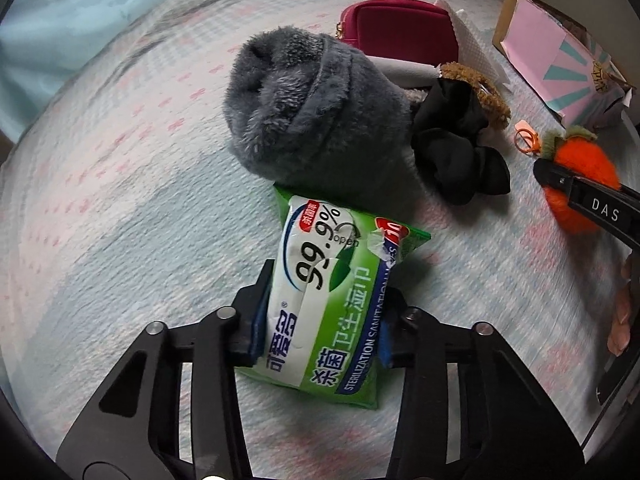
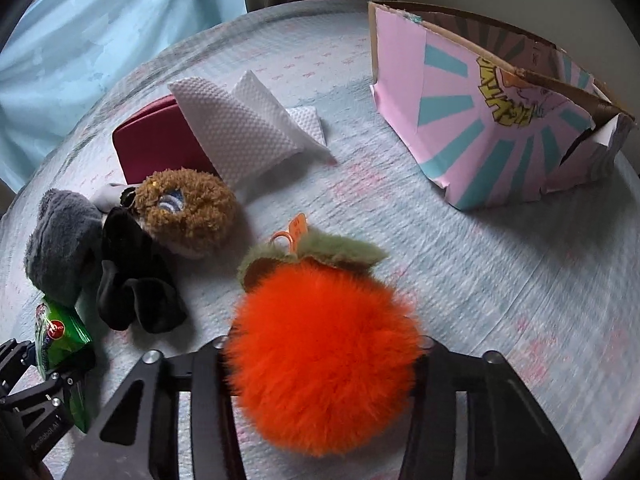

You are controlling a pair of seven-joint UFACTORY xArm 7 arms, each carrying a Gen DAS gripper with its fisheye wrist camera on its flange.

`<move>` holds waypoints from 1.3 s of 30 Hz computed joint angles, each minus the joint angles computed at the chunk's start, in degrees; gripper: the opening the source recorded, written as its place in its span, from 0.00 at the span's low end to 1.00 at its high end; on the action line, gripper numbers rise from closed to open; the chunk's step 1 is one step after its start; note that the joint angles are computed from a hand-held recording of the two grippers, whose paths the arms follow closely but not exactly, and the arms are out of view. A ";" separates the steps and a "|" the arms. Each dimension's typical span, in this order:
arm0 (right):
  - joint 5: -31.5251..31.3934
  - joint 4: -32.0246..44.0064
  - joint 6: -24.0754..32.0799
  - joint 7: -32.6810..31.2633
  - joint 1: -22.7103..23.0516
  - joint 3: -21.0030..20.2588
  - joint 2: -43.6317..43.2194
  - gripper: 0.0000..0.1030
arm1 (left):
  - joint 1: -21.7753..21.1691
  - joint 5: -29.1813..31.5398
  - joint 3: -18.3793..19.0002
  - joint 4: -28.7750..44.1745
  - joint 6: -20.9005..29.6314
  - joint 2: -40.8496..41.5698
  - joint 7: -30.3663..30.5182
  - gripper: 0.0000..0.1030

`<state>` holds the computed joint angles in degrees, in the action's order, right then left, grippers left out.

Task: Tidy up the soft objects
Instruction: 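Grasp the green wet-wipes pack with the left tool while the right tool grasps the orange pompom, then carry the wipes pack with the left tool while the right tool carries the pompom into the box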

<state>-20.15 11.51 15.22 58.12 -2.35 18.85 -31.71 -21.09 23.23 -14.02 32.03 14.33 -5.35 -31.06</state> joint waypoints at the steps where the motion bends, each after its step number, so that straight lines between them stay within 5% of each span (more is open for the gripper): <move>1: 0.19 -0.05 0.08 -0.29 0.29 -0.42 -0.14 0.36 | -0.21 -0.86 0.15 -0.29 0.24 -0.44 0.44 0.35; 11: 3.91 -0.52 5.36 -4.94 4.58 -3.68 -7.97 0.34 | -0.40 -7.58 0.31 -2.73 4.34 -7.90 3.38 0.33; 20: 7.85 7.19 19.59 -11.12 8.96 -5.62 -17.87 0.34 | 0.20 -13.58 0.41 1.59 14.96 -18.45 5.83 0.32; 29: 9.37 20.75 33.78 -18.38 8.03 -6.87 -24.13 0.34 | 1.57 -16.54 -1.20 13.57 28.45 -24.98 5.10 0.32; 39: 9.66 32.70 41.65 -27.89 2.42 -12.93 -25.23 0.34 | 2.48 -12.90 -8.06 33.81 36.05 -16.93 -3.06 0.32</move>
